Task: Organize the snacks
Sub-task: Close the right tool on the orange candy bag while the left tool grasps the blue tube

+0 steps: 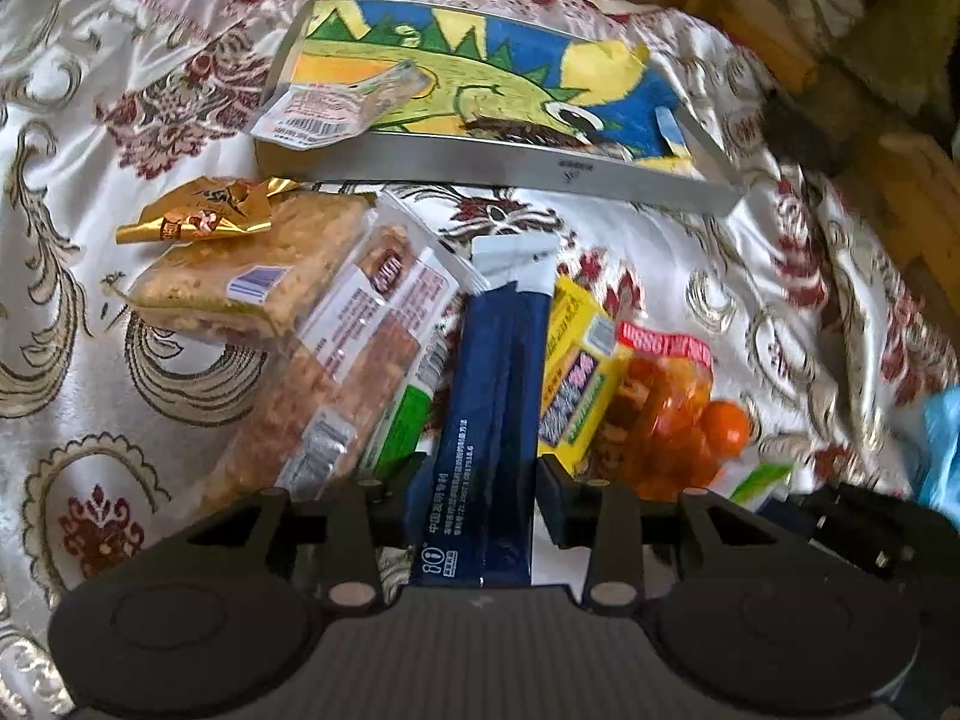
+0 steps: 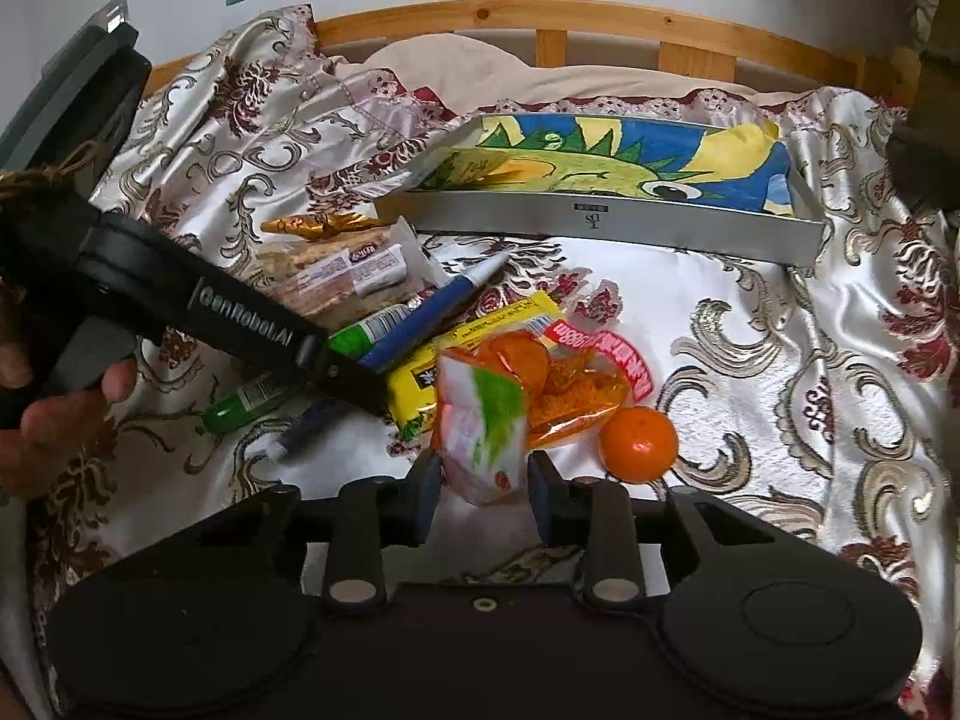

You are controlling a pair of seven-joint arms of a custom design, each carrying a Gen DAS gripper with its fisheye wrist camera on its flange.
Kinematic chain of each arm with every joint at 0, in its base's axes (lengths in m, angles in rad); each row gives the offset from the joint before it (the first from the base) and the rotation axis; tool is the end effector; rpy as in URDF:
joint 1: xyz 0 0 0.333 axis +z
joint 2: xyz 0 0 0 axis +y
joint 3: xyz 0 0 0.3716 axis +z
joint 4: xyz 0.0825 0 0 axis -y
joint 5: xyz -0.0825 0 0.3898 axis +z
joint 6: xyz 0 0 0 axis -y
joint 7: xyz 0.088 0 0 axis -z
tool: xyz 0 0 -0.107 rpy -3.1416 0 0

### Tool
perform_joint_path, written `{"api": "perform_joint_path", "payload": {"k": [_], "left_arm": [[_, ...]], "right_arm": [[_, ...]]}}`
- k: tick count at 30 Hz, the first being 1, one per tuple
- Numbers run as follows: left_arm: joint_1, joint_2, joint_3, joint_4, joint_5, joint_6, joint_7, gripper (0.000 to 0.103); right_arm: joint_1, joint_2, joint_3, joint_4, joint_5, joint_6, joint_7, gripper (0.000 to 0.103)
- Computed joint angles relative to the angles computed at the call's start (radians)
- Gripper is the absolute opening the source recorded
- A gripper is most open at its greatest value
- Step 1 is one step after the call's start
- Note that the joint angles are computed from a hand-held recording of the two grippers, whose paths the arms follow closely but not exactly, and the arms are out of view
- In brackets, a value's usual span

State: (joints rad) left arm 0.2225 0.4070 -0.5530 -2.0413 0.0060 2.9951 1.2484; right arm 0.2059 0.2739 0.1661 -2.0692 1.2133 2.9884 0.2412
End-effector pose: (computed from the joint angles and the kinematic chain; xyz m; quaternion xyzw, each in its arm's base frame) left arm 0.6390 -0.1819 0.3847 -0.7012 0.6415 -0.3075 0.0482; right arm 0.6027 0.1573 0.3893 -0.8031 0.4629 -0.1555 0.3415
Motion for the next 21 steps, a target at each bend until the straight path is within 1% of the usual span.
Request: {"api": "perform_joint_path", "payload": {"k": [1, 2, 3, 4, 5, 6, 7, 9, 11, 14, 16, 17, 18, 19, 20, 21], "left_arm": [[0.025, 0.012, -0.025, 0.006, -0.016, 0.000, 0.013, 0.043], [0.047, 0.024, -0.049, 0.012, -0.030, 0.001, 0.026, 0.046], [0.074, 0.037, -0.078, 0.016, -0.042, 0.004, 0.045, 0.049], [0.098, 0.050, -0.106, 0.019, -0.047, 0.009, 0.066, 0.056], [0.102, 0.056, -0.113, 0.022, -0.041, 0.015, 0.074, 0.057], [0.091, 0.057, -0.102, 0.026, -0.026, 0.016, 0.072, 0.058], [0.085, 0.060, -0.097, 0.030, -0.014, 0.018, 0.073, 0.061], [0.076, 0.062, -0.090, 0.034, 0.002, 0.022, 0.065, 0.064], [0.060, 0.063, -0.075, 0.039, 0.019, 0.022, 0.051, 0.067], [0.034, 0.065, -0.048, 0.048, 0.049, 0.023, 0.033, 0.069], [0.024, 0.068, -0.038, 0.053, 0.065, 0.024, 0.028, 0.069], [0.025, 0.067, -0.038, 0.050, 0.070, 0.029, 0.026, 0.068], [0.021, 0.066, -0.033, 0.048, 0.076, 0.032, 0.020, 0.067], [0.012, 0.062, -0.021, 0.047, 0.084, 0.032, 0.009, 0.062], [0.001, 0.057, -0.007, 0.045, 0.093, 0.031, -0.003, 0.059], [0.000, 0.054, -0.003, 0.043, 0.098, 0.030, -0.007, 0.054]], "right_arm": [[-0.001, 0.002, 0.001, 0.002, 0.002, -0.002, -0.001, 0.037], [-0.001, 0.004, 0.003, 0.004, 0.006, 0.000, -0.007, 0.040], [-0.002, 0.006, 0.006, 0.006, 0.015, 0.004, -0.018, 0.044], [-0.003, 0.009, 0.009, 0.008, 0.022, 0.005, -0.029, 0.046], [-0.004, 0.011, 0.012, 0.011, 0.033, 0.007, -0.039, 0.051], [-0.006, 0.014, 0.016, 0.015, 0.046, 0.009, -0.054, 0.056], [-0.010, 0.016, 0.024, 0.019, 0.074, 0.013, -0.084, 0.059], [-0.015, 0.019, 0.035, 0.029, 0.134, 0.019, -0.151, 0.068], [-0.008, 0.024, 0.034, 0.039, 0.175, 0.023, -0.200, 0.070], [0.015, 0.045, 0.022, 0.057, 0.165, 0.050, -0.217, 0.070], [0.013, 0.053, 0.024, 0.067, 0.179, 0.055, -0.223, 0.070], [0.011, 0.057, 0.024, 0.073, 0.187, 0.055, -0.219, 0.069], [0.007, 0.060, 0.026, 0.079, 0.204, 0.054, -0.222, 0.065], [0.004, 0.065, 0.028, 0.088, 0.227, 0.060, -0.231, 0.063], [0.002, 0.066, 0.023, 0.091, 0.224, 0.044, -0.219, 0.052], [0.001, 0.065, 0.020, 0.090, 0.221, 0.030, -0.210, 0.035]]}}
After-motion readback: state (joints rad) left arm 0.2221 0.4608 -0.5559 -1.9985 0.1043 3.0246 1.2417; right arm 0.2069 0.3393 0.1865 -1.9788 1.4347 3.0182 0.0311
